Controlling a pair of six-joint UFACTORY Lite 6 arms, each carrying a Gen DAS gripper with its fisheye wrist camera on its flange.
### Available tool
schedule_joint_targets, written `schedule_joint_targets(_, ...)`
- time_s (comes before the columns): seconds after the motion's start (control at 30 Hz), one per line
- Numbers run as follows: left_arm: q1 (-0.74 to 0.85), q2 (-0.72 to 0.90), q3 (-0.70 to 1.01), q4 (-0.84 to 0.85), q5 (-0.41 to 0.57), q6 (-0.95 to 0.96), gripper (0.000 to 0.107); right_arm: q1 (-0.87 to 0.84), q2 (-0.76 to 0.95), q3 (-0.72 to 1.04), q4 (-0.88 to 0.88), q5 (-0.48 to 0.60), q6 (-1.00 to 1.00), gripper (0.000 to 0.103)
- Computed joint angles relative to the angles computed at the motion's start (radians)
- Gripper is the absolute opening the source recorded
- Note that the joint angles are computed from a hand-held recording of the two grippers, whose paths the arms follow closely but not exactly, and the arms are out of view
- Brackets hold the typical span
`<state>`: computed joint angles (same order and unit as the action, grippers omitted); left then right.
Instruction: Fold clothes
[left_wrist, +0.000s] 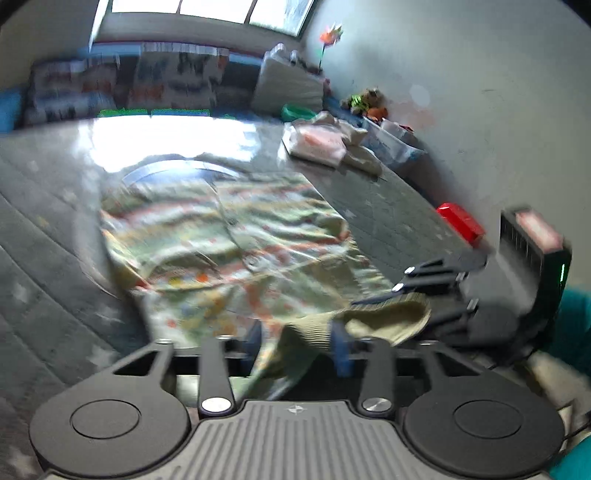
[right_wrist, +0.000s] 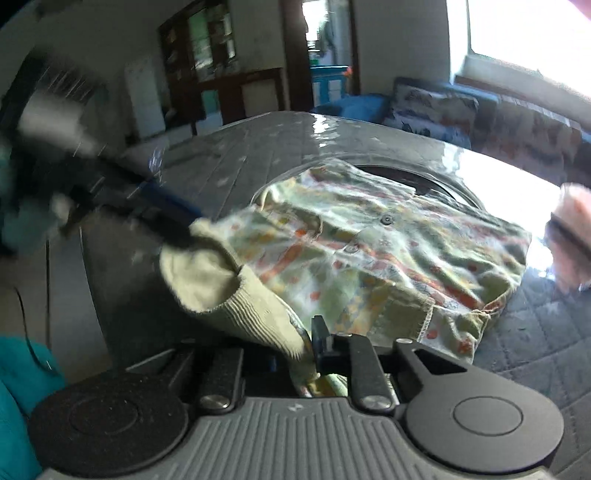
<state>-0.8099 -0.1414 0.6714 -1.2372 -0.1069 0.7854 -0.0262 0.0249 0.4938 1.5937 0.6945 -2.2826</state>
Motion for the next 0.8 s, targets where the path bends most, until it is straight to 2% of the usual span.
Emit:
schedule_joint_targets(0.1, -0.101, -0.039, -0.054, -0.179, -0.140, 0.214, 0.059, -0.016, 0.038, 0.076, -0.087, 0.027, 0.147, 0.014)
schedule_joint_targets(0.2, -0.203, -0.017, -0.075, -0.234, -0.279, 0.300, 0.061, -0.025, 0.044, 0.102, -0.114, 0.036, 0.217, 0.013)
schedule_joint_targets(0.43, -0.297, 0.112, -0.083, -0.129, -0.493, 0.271, 0.061, 0.000, 0.027, 0.110, -0.096, 0.010, 0.234, 0.013)
schedule_joint_targets(0.6, -0.302, 0.169, -0.110, -0.020, -0.581, 0.275, 0.061, 0.010, 0.016, 0.103, -0.078, -0.010, 0.232, 0.013)
schedule_joint_targets(0.67, -0.312, 0.197, -0.121, 0.019, -0.614, 0.291, 0.055, 0.013, 0.008, 0.096, -0.065, -0.016, 0.223, 0.012)
schedule_joint_targets(0.73, -0.306, 0.217, -0.134, 0.082, -0.626, 0.280, 0.036, 0.013, -0.004, 0.085, -0.058, -0.018, 0.218, 0.011)
schedule_joint_targets(0.8, -0.284, 0.216, -0.147, 0.132, -0.618, 0.256, 0.023, 0.014, -0.021, 0.068, -0.050, -0.020, 0.201, 0.010)
